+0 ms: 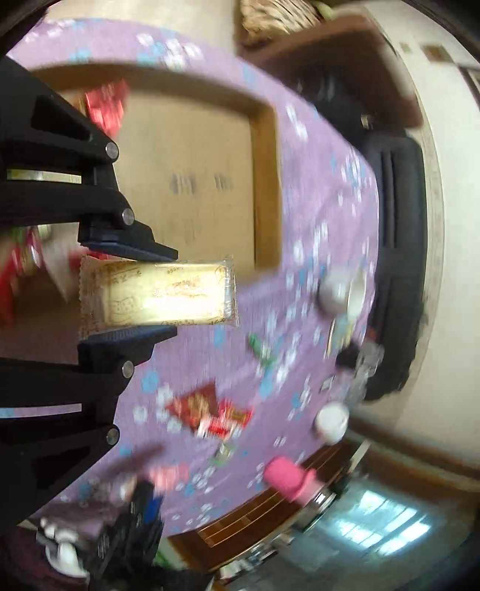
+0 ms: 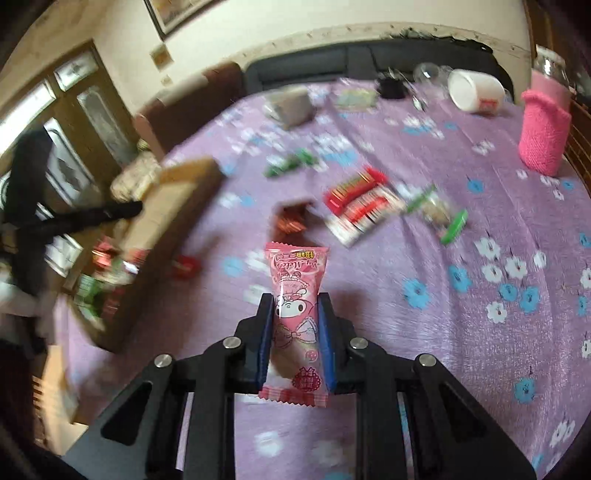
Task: Organize snacks
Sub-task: 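Grasp the yellow bar with the left tool while the right tool grasps the pink bar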
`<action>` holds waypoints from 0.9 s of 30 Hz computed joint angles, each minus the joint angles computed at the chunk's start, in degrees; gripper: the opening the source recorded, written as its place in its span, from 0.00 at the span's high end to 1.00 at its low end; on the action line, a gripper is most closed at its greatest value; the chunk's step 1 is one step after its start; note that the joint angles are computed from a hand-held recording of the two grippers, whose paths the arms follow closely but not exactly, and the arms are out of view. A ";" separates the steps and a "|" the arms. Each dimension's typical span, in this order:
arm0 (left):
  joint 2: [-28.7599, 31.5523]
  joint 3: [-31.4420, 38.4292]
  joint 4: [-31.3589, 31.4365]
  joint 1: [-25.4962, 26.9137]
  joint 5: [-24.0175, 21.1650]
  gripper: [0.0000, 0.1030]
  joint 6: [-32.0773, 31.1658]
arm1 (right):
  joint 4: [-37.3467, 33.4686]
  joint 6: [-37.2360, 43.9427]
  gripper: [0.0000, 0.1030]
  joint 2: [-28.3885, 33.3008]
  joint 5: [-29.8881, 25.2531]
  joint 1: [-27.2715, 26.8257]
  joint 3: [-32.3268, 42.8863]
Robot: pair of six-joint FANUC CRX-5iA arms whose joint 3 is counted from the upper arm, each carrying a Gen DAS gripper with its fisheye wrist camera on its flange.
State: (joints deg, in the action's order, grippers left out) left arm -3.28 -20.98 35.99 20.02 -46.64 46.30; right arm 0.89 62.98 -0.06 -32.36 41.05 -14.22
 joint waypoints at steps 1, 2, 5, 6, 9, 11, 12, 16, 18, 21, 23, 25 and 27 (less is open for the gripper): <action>0.85 0.25 0.01 1.03 0.36 0.68 0.44 | -1.66 1.71 0.76 -0.26 -0.35 0.11 0.92; 1.06 0.09 -0.05 2.10 0.37 0.68 0.90 | -4.73 4.70 0.76 0.02 -1.47 0.30 3.16; 2.64 0.95 -2.29 4.46 0.43 0.68 3.44 | -13.39 12.36 0.76 3.38 -5.33 0.28 10.42; 3.45 1.55 -3.44 5.13 0.73 0.68 4.86 | -17.12 15.43 0.76 5.62 -7.34 0.18 14.13; 4.98 2.55 -4.96 6.34 1.00 0.68 8.62 | -20.78 18.39 0.76 11.96 -11.08 1.87 22.75; 5.68 2.69 -4.42 7.30 0.75 0.67 9.89 | -22.02 19.16 0.76 16.24 -13.58 2.65 28.11; 5.28 1.82 -2.89 8.19 0.44 0.64 8.70 | -22.81 19.05 0.76 19.80 -15.84 3.05 32.54; 2.66 -2.61 5.65 10.45 -0.08 0.53 2.76 | -18.98 14.64 0.72 27.33 -18.04 5.17 40.25; 0.53 -5.09 9.08 11.51 -0.07 0.51 0.15 | -18.93 13.42 0.68 30.99 -20.39 5.21 44.16; -5.19 -11.43 17.73 13.53 -0.73 0.49 -7.17 | -21.74 14.82 0.68 29.11 -18.05 4.09 41.88; -8.06 -14.74 22.81 14.66 -2.31 0.42 -11.23 | -22.44 15.77 0.60 25.22 -14.43 3.43 37.70; -11.18 -18.86 29.28 15.06 -4.32 0.37 -15.86 | -17.71 13.45 0.46 18.95 -9.19 3.42 29.80; -12.95 -20.85 31.77 14.42 -4.60 0.36 -18.34 | -12.15 10.97 0.46 16.23 -8.59 3.50 25.68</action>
State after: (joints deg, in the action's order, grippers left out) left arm -16.23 -41.84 67.76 34.44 -51.24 27.97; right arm -11.25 73.96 16.17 -40.95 44.54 11.46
